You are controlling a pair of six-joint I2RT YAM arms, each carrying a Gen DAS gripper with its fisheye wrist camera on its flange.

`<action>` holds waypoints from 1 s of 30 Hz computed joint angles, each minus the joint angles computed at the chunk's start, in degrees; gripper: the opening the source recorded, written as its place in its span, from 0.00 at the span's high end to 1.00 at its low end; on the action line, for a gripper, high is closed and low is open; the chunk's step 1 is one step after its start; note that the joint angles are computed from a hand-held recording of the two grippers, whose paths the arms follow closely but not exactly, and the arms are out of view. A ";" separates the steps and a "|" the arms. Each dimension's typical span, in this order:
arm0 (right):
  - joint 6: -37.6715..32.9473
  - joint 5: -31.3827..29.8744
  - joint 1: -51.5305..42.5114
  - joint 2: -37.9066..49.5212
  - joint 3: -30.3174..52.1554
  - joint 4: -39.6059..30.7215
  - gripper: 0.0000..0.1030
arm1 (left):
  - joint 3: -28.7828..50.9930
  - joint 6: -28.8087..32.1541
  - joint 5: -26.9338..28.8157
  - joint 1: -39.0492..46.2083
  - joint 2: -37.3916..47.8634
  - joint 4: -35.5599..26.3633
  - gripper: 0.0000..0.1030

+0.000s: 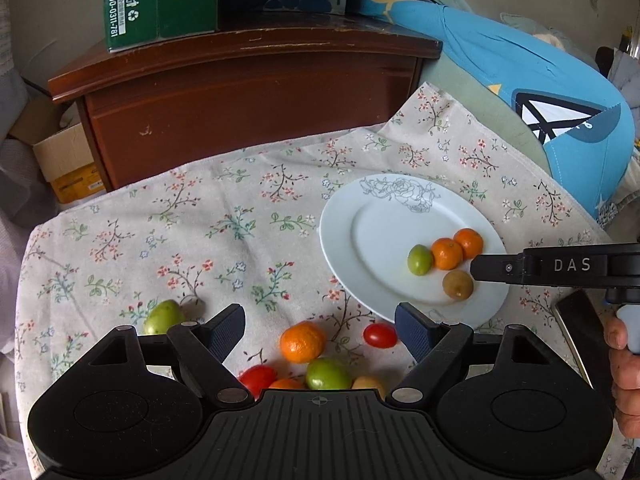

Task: Organize fruits
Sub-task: 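Open the left tool to drop the green plum while the right tool releases the mandarin, then move both tools back toward the remaining fruits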

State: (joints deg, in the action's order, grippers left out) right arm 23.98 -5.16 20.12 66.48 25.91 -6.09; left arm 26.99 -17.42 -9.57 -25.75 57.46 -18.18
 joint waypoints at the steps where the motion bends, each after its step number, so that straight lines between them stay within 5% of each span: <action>1: 0.34 0.05 0.35 -1.32 -0.76 -0.67 0.59 | -0.50 -0.18 -0.66 -0.45 -0.91 -0.68 0.19; 16: 8.34 5.11 11.24 -24.18 -10.44 -17.82 0.57 | -5.49 -6.71 -3.88 -6.51 -9.68 -10.33 0.19; 30: 21.81 18.25 32.37 -32.85 -12.83 -30.92 0.57 | -9.17 -9.65 -6.59 -9.86 -15.44 -12.70 0.20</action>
